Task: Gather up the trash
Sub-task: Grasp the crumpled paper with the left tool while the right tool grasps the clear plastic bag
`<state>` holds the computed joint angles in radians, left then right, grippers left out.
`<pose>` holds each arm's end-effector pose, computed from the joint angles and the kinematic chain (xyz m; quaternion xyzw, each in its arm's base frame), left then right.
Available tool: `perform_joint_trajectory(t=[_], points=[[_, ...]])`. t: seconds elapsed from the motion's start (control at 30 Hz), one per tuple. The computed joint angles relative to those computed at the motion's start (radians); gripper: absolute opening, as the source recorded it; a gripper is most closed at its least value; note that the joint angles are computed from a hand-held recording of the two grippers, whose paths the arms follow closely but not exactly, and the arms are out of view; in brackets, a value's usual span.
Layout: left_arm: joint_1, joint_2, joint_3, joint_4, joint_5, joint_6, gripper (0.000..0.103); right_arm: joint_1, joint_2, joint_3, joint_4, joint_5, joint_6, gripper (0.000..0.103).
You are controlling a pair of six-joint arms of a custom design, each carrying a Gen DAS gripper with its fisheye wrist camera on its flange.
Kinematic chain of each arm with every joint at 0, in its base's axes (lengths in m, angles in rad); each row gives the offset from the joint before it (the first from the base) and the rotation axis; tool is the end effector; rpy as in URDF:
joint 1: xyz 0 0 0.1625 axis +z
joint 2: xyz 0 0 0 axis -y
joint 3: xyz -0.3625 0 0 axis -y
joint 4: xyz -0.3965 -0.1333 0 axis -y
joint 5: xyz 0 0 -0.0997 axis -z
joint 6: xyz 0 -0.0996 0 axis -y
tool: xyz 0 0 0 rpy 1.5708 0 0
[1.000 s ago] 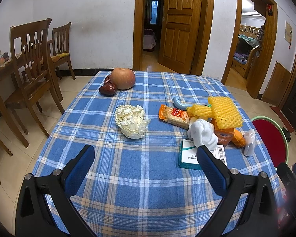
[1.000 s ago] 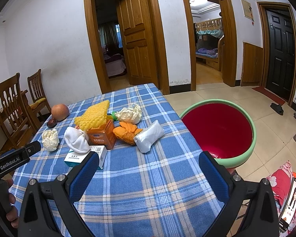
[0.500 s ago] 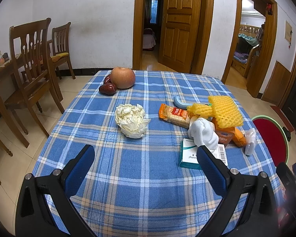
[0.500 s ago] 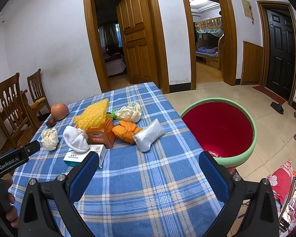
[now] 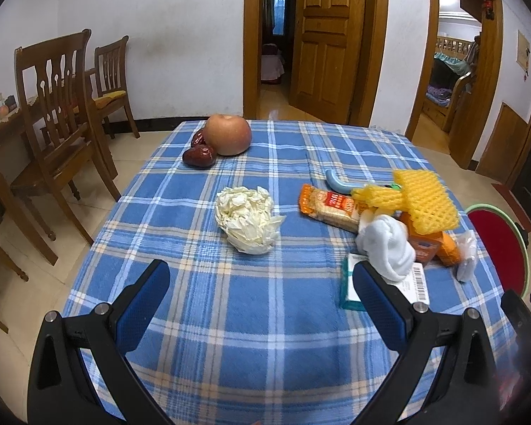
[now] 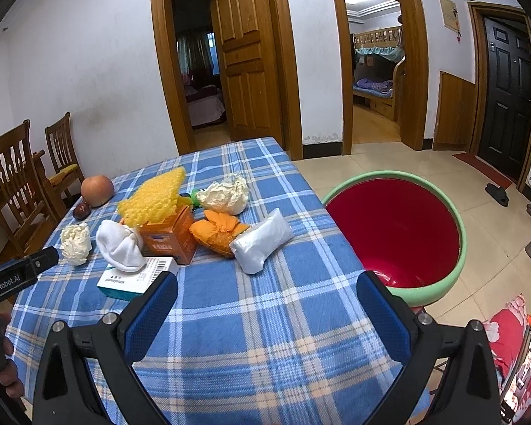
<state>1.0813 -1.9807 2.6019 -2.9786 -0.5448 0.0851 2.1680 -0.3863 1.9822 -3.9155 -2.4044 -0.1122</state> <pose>0.0589 -0.3542 0.2983 0.0477 0.8251 -0.4181 0.3770 0.2992 -0.3340 -0.0785 0.1567 -0.8495 0.4151 0.2855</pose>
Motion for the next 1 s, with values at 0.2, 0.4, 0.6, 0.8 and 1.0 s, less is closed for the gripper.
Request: perform_joint_trajectory(t=[0.2,0.4,0.6,0.8,1.0], points=[[0.065,0.067,-0.054,-0.021,-0.031,0.028,0.101,-0.05,-0.029,0.0,0.074,0.058,0.004,0.103],[0.138,0.158,-0.124,-0.044,-0.061,0.043,0.101,-0.102,-0.055,-0.016,0.159,0.099,0.002,0.103],[0.194,0.267,-0.197,-0.081,-0.075,0.073,0.101,-0.141,-0.069,-0.05,0.254,0.128,-0.008,0.103],[0.236,0.318,-0.248,-0.071,-0.116,0.082,0.096,-0.17,-0.081,-0.082,0.348,0.159,0.02,0.092],[0.275,0.321,-0.27,-0.022,-0.193,0.064,0.072,-0.193,-0.088,-0.09,0.406,0.22,0.048,0.068]])
